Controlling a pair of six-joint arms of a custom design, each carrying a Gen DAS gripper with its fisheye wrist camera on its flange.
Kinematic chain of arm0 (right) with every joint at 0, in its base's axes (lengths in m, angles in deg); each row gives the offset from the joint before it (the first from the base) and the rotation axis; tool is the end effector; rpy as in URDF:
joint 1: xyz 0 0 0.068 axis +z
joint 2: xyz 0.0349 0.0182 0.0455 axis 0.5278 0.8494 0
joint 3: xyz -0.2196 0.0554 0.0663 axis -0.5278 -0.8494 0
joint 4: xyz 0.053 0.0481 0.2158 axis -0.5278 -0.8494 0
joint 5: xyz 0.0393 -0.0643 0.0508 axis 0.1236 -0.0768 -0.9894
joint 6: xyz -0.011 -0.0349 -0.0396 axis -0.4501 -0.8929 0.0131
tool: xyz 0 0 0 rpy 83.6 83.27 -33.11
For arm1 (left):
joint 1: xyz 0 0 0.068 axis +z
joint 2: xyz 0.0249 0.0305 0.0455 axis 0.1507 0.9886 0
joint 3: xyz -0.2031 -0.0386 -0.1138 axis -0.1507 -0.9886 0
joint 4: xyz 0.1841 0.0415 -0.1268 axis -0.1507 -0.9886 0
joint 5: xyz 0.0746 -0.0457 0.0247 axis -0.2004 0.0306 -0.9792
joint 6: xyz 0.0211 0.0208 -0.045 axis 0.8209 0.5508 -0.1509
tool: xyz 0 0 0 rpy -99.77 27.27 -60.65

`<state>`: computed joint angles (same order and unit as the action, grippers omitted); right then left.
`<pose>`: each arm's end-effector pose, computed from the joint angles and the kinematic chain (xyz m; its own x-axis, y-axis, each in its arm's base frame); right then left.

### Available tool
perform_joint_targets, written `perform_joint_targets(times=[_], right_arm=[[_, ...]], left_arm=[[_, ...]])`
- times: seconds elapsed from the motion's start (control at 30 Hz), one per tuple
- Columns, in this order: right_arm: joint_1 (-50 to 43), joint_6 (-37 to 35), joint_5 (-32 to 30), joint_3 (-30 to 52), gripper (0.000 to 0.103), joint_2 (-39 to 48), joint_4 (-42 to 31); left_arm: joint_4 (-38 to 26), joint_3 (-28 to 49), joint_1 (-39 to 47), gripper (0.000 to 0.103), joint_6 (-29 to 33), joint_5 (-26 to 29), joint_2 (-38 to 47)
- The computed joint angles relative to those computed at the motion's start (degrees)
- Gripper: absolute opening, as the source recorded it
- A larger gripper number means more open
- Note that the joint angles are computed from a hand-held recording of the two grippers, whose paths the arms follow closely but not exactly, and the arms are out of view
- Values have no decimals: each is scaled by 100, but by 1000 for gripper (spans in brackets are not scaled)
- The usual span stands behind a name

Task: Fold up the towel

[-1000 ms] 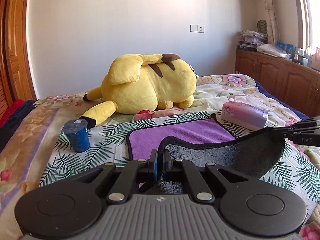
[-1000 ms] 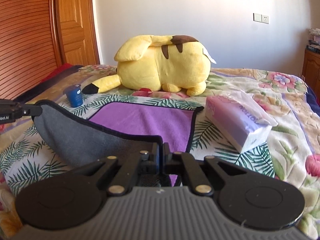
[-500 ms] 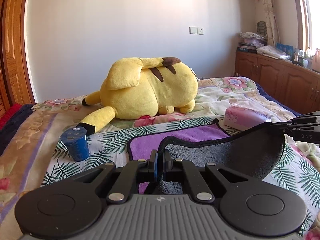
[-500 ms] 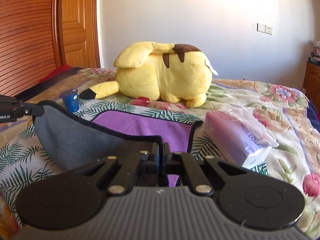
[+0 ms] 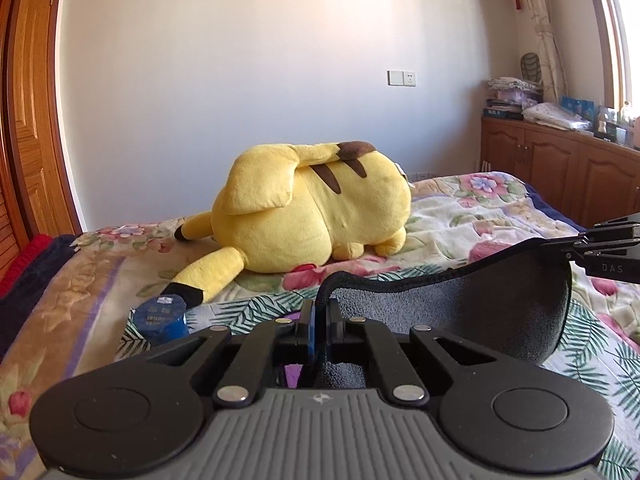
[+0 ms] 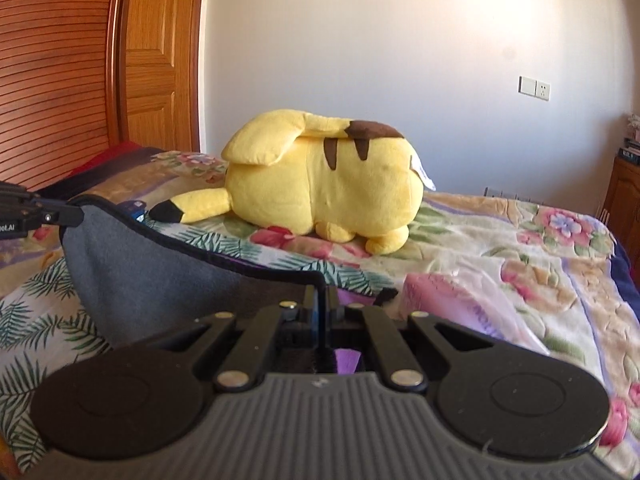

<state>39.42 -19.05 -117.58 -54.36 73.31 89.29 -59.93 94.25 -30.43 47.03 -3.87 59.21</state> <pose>0.2655 0.0547 0.1398 -0.2607 -0.3345 -0.9056 -0.7130 0.6991 -0.0530 0.1080 -0.0550 0.1610 -0.4223 -0.0113 -0.9064 -0.1890 0.9791 0.0759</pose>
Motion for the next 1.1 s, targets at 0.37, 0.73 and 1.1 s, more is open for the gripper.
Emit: perform_joint_targets(times=[0.37, 0.73, 1.1], right_arm=[[250, -45, 305, 648, 3, 587, 232], [438, 264, 612, 1319, 3, 1507, 612], [486, 245, 720, 1887, 3, 2515, 971]], left_arm=[[1430, 6, 1458, 0, 1012, 1014, 738], [3321, -48, 2479, 0, 1592, 1740, 2440], [5391, -51, 3200, 0, 1982, 2313, 4540]])
